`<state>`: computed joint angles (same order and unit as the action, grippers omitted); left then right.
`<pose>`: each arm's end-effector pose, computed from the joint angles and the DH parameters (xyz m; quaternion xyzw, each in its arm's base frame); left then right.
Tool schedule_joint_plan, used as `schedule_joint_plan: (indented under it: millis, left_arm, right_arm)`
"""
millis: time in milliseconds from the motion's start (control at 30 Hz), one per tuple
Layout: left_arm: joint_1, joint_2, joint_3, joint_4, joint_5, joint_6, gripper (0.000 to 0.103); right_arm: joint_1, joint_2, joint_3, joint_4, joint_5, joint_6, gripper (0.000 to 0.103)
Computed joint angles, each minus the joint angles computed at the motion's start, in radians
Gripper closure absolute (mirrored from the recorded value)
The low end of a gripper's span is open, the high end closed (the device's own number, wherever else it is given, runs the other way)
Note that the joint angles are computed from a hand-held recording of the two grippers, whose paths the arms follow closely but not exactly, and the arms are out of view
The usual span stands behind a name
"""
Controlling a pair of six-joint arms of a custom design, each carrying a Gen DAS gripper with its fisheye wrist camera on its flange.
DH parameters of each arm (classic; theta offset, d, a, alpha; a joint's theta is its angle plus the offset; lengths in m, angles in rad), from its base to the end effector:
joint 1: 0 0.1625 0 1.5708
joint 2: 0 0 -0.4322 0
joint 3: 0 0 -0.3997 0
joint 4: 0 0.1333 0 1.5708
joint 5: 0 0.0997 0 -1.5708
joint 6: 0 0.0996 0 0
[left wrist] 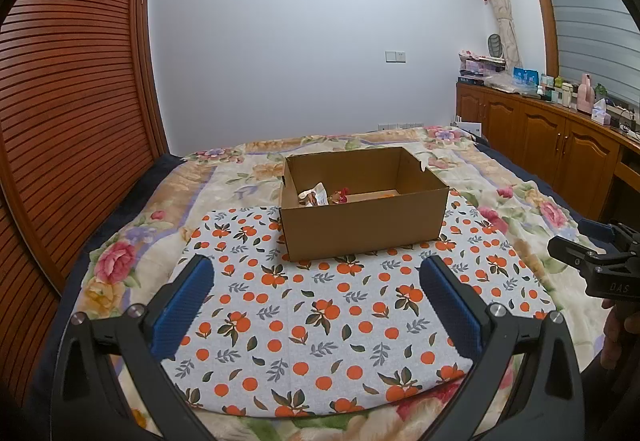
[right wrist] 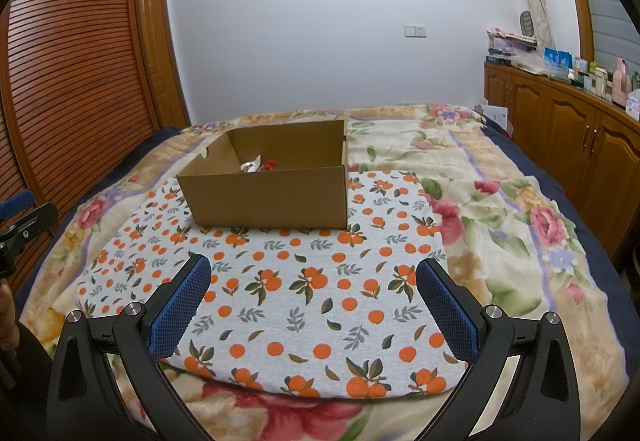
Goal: Organize snacks
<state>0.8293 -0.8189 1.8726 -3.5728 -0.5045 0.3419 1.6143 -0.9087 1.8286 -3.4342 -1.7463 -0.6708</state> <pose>-0.2359 -0.5841 0.1837 0.1962 0.7762 -0.4751 0.3651 0.1439 -0.6401 0.2086 0.2729 -0.8453 0.4065 0.2139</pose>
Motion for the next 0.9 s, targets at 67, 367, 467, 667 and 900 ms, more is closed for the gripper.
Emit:
schedule_joint_plan:
  millis: [67, 367, 467, 667, 900]
  left_arm:
    - [0.000, 0.001, -0.001, -0.003, 0.000, 0.003, 0.000]
    - [-0.001, 0.002, -0.002, -0.005, 0.002, 0.005, 0.000]
    - [0.001, 0.000, -0.002, -0.003, -0.001, 0.005, 0.000]
    - [0.001, 0.001, -0.002, -0.005, 0.000, 0.009, 0.000]
    - [-0.002, 0.004, -0.001, -0.010, 0.002, 0.008, 0.000]
  right_arm:
    - [0.000, 0.000, 0.000, 0.001, 0.001, 0.000, 0.000]
    - [0.000, 0.001, 0.000, -0.001, 0.001, -0.001, 0.000]
    - [0.000, 0.001, 0.000, -0.001, 0.001, -0.001, 0.000]
    - [-0.001, 0.000, 0.000, -0.001, 0.002, -0.002, 0.000]
    - [-0.001, 0.000, 0.000, 0.000, 0.002, -0.002, 0.000]
